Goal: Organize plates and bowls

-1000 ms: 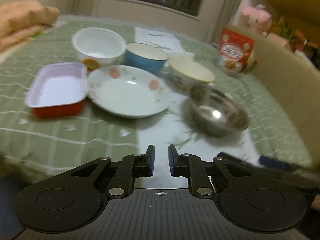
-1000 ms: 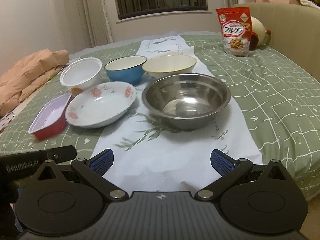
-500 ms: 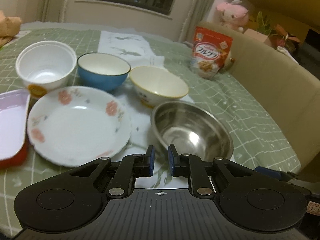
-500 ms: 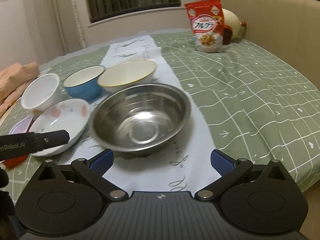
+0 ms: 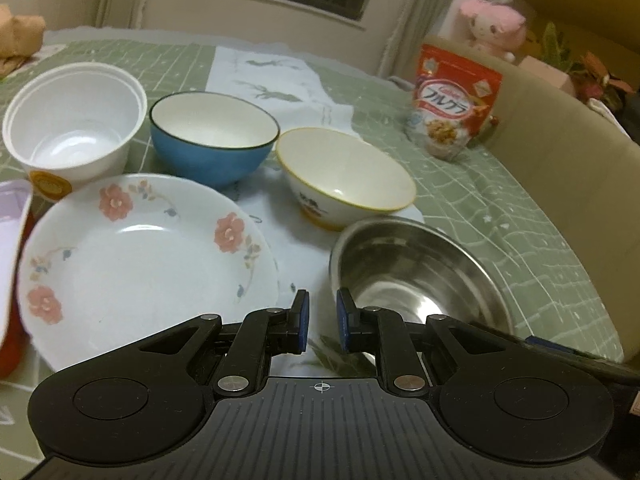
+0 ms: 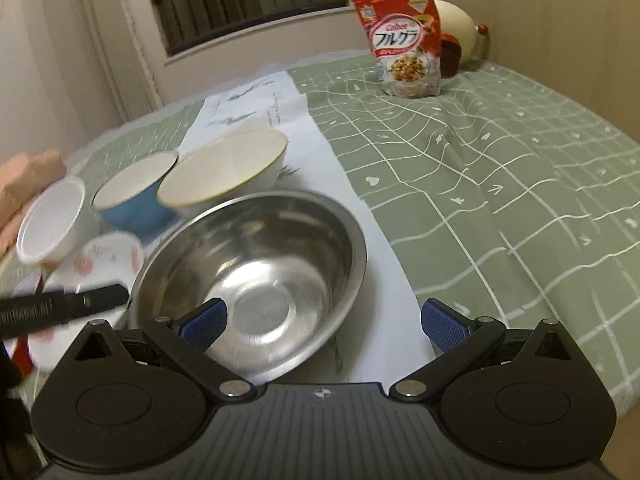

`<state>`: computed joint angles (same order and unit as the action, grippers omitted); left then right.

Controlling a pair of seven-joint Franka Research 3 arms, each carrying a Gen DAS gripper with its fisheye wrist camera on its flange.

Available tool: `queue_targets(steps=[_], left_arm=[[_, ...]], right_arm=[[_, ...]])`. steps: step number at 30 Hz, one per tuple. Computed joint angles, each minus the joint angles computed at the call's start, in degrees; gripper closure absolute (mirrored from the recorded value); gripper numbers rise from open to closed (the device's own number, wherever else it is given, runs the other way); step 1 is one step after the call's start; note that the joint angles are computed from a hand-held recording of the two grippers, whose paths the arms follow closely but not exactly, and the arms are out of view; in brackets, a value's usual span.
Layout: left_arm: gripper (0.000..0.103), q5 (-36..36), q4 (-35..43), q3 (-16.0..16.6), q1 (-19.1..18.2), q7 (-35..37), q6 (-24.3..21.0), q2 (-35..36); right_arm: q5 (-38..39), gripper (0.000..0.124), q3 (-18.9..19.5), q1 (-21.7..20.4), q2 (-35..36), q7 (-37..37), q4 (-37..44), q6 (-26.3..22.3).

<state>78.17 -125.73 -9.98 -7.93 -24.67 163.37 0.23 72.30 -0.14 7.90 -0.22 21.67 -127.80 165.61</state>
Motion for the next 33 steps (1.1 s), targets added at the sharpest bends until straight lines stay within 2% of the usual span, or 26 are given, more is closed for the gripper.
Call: queue_targets(steps=[2, 3, 7, 11, 16, 18, 20, 23, 26, 27, 30, 31, 33], left_arm=[[0.083, 5.0, 1.3, 0.5, 0.3, -5.0, 1.2, 1.3], [0.083, 5.6, 1.9, 0.7, 0.5, -5.1, 2.1, 2.0], [0.083, 0.8, 3.1, 1.5, 0.8, 1.5, 5.1, 4.0], [0.082, 1.2, 3.5, 2.5, 0.6, 0.2, 7.4, 5.2], [0.082, 1.5, 3.8, 3.5, 0.5, -0.8, 10.8, 5.9], [0.082, 1.0, 3.6, 3.4, 0.1, -1.4, 9.4, 5.6], [0.082, -2.2, 3.2, 3.0, -0.1, 1.4, 7.7, 5.0], [0.081, -2.0, 2.7, 2.9, -0.2, 2.5, 6.8, 4.3], [0.081, -4.8, 3.0, 2.7, -0.1, 5.0, 6.0, 4.5], [0.081, -5.5, 3.1, 2.6, -0.3, 5.5, 5.1, 4.6], [0.081, -5.5, 3.5, 2.6, -0.7, 4.4, 3.7, 4.7], [0.081, -5.4, 3.6, 2.6, -0.7, 4.4, 3.6, 4.8], [0.081, -7.0, 3.7, 2.4, -0.8, 6.1, 3.4, 5.0]], right_arm=[[-3.6, 0.021, -0.2, -0.3, 2.9, 4.7, 2.6, -1.1], [-6.3, 0.021, -0.3, -0.8, 4.2, 7.4, 3.7, -2.6], [-11.9, 0.021, -0.1, -2.7, 6.9, 14.0, 6.2, -6.5], [-15.1, 0.021, 0.4, -4.1, 8.4, 16.9, 7.6, -9.1], [-16.9, 0.021, 1.3, -5.2, 8.5, 13.8, 7.5, -10.2], [-14.7, 0.021, 1.2, -6.2, 8.7, 12.3, 8.3, -12.7], [-12.9, 0.021, 0.8, -7.3, 9.0, 11.8, 9.2, -16.2], [-11.3, 0.021, 0.3, -8.6, 9.2, 9.5, 10.3, -20.3], [-9.5, 0.021, 0.7, -7.9, 7.7, 5.7, 8.5, -17.5], [-7.1, 0.022, 1.1, -7.5, 7.1, 2.4, 7.7, -15.1], [4.9, 0.037, 2.6, -5.4, 6.3, -10.1, 6.9, -5.6], [6.8, 0.043, 2.7, -4.9, 6.5, -12.0, 7.5, -4.8], [5.0, 0.051, 2.3, -4.2, 7.4, -10.5, 8.8, -5.9]])
